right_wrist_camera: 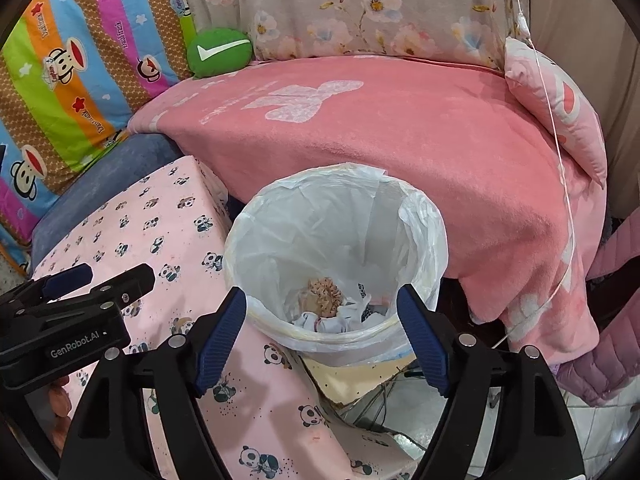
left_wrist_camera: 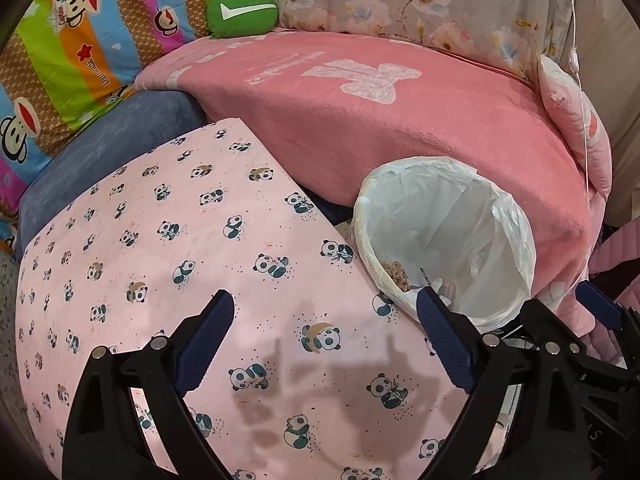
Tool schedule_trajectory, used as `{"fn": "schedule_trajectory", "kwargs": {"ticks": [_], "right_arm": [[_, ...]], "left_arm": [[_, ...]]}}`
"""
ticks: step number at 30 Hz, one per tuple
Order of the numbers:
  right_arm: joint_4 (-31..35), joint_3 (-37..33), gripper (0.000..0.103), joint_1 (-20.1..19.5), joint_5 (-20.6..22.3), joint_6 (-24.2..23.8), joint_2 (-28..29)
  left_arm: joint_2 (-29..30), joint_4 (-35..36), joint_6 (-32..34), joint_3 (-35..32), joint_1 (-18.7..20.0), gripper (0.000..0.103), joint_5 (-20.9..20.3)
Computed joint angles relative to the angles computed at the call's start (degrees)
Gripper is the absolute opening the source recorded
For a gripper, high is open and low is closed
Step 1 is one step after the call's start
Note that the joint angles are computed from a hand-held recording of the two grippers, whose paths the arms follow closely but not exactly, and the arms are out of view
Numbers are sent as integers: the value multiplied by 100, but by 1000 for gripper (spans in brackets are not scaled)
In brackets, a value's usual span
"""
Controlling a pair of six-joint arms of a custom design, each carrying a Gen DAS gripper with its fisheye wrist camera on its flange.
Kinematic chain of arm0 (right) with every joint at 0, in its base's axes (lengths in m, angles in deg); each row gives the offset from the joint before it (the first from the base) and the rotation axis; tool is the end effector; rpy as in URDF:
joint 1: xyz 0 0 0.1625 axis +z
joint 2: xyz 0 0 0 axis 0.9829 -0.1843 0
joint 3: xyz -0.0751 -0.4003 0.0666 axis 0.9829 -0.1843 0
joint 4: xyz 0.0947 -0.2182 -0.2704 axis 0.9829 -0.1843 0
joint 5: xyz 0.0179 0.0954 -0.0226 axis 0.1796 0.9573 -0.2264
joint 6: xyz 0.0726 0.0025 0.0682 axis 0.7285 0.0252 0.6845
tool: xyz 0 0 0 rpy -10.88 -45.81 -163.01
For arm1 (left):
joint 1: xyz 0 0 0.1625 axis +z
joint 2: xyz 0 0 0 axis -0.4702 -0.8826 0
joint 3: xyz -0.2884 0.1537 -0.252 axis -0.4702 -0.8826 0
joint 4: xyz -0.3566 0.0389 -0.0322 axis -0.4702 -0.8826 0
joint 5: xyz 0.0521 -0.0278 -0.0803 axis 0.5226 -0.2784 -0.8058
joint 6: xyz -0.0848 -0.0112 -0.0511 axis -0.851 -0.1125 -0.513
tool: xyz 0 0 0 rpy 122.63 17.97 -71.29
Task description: Collect trash
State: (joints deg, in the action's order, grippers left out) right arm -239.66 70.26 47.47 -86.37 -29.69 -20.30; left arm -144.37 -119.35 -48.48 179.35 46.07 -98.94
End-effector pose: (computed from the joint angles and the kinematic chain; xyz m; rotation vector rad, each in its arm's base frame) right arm 0.2940 -0.2790 0.0108 0.6302 -2.3996 0.7580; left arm -0.0944 -0.2525 0.2272 0.0580 2.1834 -0.8826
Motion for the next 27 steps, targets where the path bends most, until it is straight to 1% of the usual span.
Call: {"fn": "schedule_trajectory", "kwargs": {"ticks": [7, 8, 9, 14, 27], "right_arm": [[-32, 123, 89, -100, 71, -10, -23], [-41, 129, 97, -95, 33, 21, -16], [-16, 93, 99, -81, 2, 36, 8], [-17, 53, 99, -22, -174, 68, 112], [-110, 151, 99, -98, -259, 16, 128]], "left_arm": [[1, 112, -188, 41, -37, 91, -94], [0, 139, -222, 44, -44, 91, -100], [-3, 160, -250, 50, -55, 92, -107], [-15, 230, -358, 81, -102, 92, -129], [114, 132, -404, 132, -115, 92, -169]]}}
